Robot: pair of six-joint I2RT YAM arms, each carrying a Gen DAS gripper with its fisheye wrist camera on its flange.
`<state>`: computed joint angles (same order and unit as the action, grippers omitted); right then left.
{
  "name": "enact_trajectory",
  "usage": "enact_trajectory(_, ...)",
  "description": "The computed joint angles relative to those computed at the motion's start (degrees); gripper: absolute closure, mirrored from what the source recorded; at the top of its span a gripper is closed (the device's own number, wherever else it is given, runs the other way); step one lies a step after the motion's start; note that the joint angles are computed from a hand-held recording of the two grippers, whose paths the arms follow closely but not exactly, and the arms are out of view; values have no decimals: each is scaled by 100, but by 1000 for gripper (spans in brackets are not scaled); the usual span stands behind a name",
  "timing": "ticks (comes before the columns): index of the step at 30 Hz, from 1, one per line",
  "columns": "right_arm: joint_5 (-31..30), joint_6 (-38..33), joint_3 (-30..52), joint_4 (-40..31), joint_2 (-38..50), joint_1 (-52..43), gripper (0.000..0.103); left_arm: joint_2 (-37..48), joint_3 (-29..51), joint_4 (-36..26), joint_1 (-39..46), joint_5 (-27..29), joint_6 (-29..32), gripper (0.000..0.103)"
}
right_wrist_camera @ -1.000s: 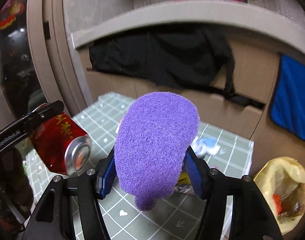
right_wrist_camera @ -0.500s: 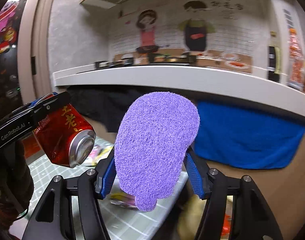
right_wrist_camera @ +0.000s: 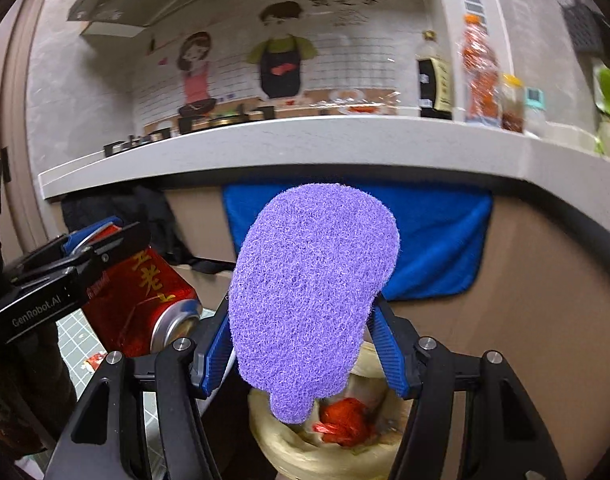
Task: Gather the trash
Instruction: 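Carry the red can and purple sponge over the bin and release both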
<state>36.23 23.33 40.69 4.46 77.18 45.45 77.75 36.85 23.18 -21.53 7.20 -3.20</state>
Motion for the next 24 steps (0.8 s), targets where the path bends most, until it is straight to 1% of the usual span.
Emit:
enact_trajectory(8, -241, -13, -452, 195, -285, -390, 43, 739, 299, 131, -407, -182, -152, 47)
enact_trajectory(18, -719, -8, -573, 504, -43, -805, 43, 1410, 453, 326, -476, -193, -198, 47)
enact_trajectory(24, -910, -23, -566, 639, 107, -988, 43, 1639, 529, 382, -468, -152, -156, 47)
